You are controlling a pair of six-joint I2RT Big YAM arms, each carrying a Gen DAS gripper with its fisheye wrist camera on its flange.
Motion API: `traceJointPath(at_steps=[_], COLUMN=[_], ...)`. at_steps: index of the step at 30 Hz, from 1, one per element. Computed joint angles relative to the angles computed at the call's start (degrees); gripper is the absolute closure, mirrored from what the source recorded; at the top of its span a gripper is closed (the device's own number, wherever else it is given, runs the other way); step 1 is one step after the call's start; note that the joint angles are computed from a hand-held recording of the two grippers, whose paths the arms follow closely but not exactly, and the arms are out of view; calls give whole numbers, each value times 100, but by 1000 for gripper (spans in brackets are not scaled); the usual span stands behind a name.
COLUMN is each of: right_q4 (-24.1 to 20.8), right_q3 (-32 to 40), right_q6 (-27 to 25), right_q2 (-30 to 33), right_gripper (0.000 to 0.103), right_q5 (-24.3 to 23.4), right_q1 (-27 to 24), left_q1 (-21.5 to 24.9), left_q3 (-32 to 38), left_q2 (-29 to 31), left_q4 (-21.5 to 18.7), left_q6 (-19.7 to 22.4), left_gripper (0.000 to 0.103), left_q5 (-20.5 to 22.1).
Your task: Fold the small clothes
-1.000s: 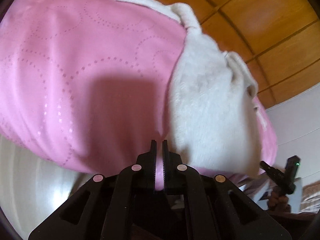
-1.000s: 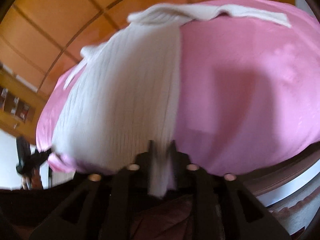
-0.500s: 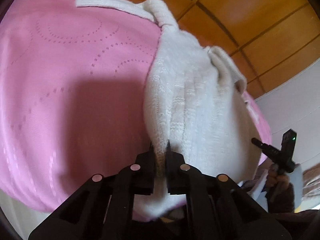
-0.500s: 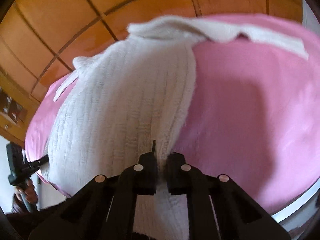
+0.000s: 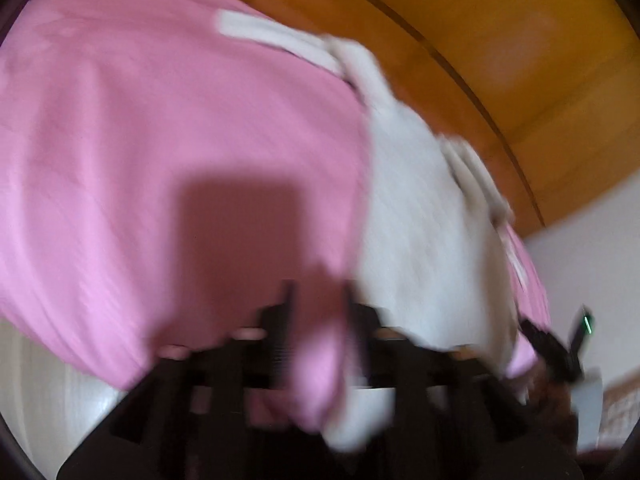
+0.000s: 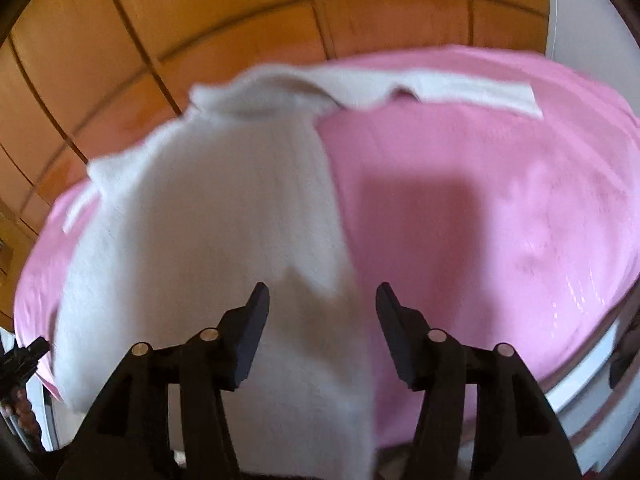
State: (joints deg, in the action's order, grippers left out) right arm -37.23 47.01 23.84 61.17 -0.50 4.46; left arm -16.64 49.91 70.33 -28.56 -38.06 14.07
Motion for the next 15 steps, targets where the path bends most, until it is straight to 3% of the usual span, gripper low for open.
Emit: traceJointPath(at_steps=[2,9,11,15], right_q4=[186,754,791,742], right_q3=[86,737,955,1152], right_q6=[57,-253,-405,-476], right_q2=[52,1055,1395,1808], right_gripper=[37,38,38,37], right_q5=[-75,-322,-355,-626], right_q1=[201,1541,1816,1950], left_q1=[307,1086,1254,1543], left_q3=[165,1221,1570,2621], left_q2=[157,1115,1433,2312], left_q4=[64,2,45,-385], left_q6=[-270,-618,-633,-341], left_gripper=[52,52,52,52], left_q5=[-308,-546,-550,-716])
